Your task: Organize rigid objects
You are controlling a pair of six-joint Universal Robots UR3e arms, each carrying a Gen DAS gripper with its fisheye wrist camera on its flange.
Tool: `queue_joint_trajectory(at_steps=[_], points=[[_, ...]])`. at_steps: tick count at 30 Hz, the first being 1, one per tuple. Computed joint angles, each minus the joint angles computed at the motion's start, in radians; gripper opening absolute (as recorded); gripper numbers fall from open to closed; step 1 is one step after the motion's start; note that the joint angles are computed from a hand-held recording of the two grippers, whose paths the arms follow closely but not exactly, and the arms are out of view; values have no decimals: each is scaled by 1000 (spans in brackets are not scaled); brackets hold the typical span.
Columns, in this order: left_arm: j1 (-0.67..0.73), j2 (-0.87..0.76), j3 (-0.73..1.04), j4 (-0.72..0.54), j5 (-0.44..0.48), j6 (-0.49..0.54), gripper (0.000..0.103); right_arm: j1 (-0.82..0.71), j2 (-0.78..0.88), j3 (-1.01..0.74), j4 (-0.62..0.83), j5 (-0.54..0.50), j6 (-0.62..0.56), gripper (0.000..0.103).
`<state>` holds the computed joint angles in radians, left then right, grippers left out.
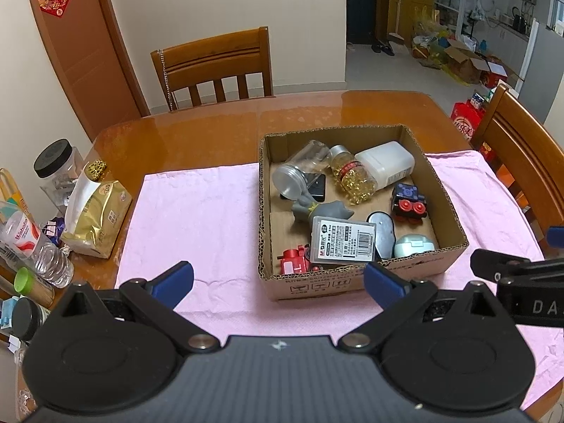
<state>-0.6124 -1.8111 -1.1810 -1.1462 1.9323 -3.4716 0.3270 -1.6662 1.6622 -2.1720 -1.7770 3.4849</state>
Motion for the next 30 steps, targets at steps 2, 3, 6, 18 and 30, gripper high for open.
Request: queue_joint_trajectory(at_steps=[2,3,6,18,30], points=[[-4,-4,8,-6,2,-2,102,-1,-3,4,-2,-1,-1,103],[-4,-4,9,-7,3,-3,102,0,-5,4,0,-2,-1,103],[-5,-6,14,-12,3,-6,102,0,-9,7,-3,-3,-2,103],[-11,-10,29,-29,9,-16,102,0,-12,8,-8,-7,-5,103],[-10,-7,33,-35,12,-17,102,2,-13,2,-8,-9,-7,103]])
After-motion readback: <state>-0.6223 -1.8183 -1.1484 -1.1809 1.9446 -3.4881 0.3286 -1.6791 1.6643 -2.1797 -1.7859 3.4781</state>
